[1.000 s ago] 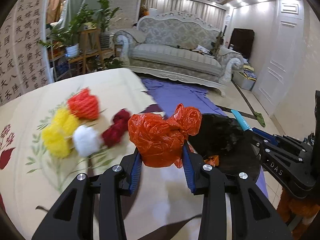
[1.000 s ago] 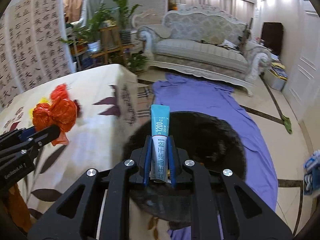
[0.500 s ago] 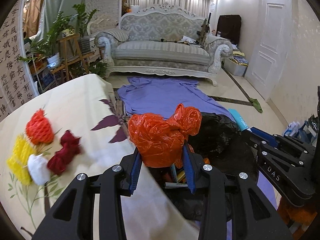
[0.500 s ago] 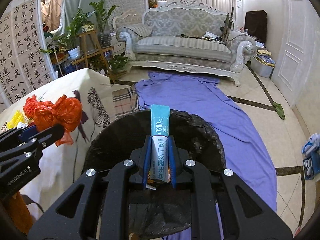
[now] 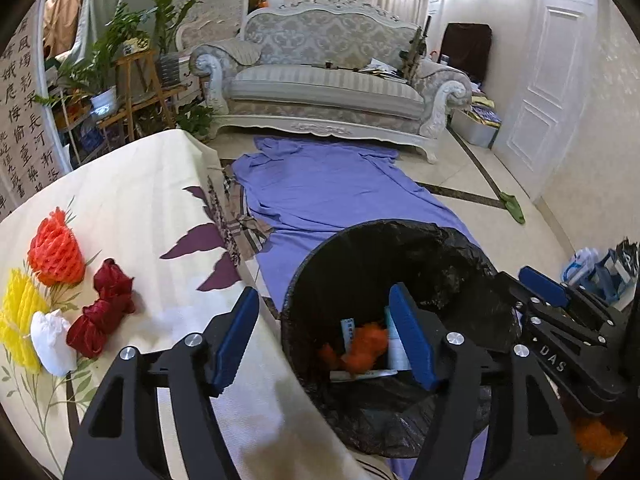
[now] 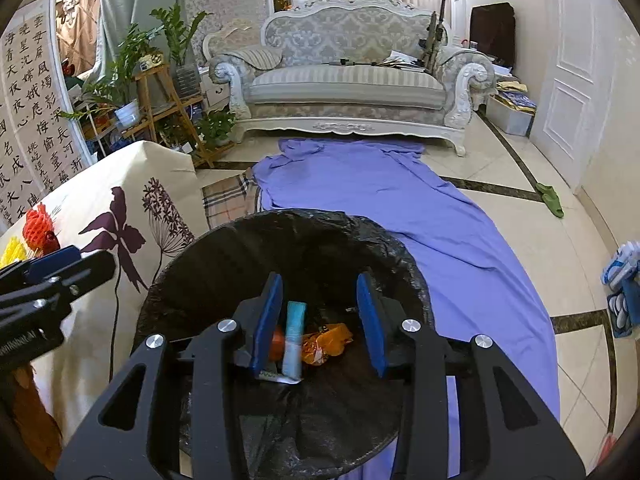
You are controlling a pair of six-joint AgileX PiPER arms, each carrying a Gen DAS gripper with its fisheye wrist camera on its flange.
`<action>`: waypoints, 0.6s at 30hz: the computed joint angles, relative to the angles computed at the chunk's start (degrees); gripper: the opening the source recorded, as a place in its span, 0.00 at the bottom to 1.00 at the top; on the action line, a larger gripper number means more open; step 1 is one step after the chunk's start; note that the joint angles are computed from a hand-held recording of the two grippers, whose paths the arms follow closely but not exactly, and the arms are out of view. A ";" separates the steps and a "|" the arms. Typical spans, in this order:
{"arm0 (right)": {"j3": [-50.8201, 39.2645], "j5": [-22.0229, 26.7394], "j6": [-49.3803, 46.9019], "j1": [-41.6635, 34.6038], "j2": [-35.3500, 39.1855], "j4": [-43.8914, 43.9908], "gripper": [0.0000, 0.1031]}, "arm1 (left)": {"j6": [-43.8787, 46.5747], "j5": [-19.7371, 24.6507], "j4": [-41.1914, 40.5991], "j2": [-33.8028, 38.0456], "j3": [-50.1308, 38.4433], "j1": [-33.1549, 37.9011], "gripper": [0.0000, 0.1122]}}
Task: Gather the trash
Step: 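Carry the orange bag and tube over the bin and open both tools, then withdraw both open tools from the bin back to the bed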
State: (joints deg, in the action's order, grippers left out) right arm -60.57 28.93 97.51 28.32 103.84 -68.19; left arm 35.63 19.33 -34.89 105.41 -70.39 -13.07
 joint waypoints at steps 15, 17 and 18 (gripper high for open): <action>-1.14 1.14 -2.59 3.80 -0.70 4.05 0.45 | -2.52 -1.95 1.63 -6.33 6.29 5.12 0.61; -2.50 1.17 -4.46 5.33 0.02 5.90 0.45 | -1.61 -1.97 0.67 -7.46 7.76 6.52 0.61; -3.45 1.33 -5.39 6.23 0.54 6.78 0.45 | -1.37 -2.15 0.43 -8.01 8.44 7.15 0.62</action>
